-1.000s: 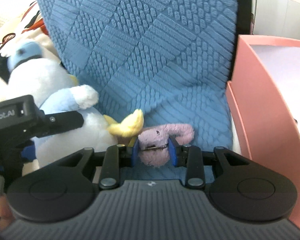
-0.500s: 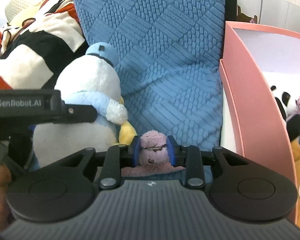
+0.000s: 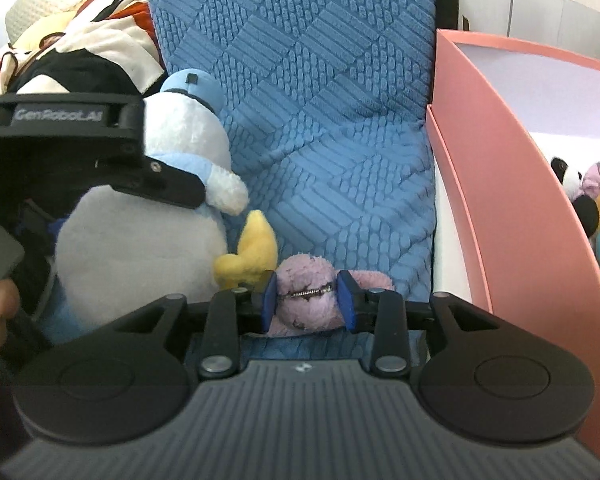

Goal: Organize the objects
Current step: 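Lift the pink bunny and white duck off the cushion with both grippers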

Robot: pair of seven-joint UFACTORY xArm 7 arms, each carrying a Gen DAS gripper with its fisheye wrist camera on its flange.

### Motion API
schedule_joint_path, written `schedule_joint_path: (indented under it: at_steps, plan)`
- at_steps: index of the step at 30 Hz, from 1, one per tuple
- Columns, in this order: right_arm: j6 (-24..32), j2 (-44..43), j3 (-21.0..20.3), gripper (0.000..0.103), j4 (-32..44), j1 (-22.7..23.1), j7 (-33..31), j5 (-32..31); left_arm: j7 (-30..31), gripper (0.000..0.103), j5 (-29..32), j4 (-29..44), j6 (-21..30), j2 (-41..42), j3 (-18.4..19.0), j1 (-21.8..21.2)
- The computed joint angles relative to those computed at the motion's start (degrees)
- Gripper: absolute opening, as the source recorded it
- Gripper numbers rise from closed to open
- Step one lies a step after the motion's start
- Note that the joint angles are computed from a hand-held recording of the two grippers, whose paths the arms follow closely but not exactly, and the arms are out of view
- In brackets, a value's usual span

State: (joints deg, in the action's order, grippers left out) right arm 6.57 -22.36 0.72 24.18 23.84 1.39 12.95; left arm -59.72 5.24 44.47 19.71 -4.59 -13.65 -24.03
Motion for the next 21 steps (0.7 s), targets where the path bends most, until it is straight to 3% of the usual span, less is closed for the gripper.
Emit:
schedule_joint_path:
  at_steps: [12,16,21]
  plan:
    - [-2.12,6.26,5.67,0.034,2.77,-5.09,4.94,-6.24,4.61,0.102,-5.62,1.29,0.03,2.57,0.90,-0.49]
    - [-3.06,5.34,11.34,0.034,2.36,-12.63,10.98,-13.36,7.05,0.102,-8.52,2.01,-0.19,3.98,1.08,-0.71]
    - [-2.01,5.65,10.38,0.034,2.85,-14.12,13.85,-16.27,7.35,0.102,-8.00,3.78,0.76,5.86,1.14,-0.93]
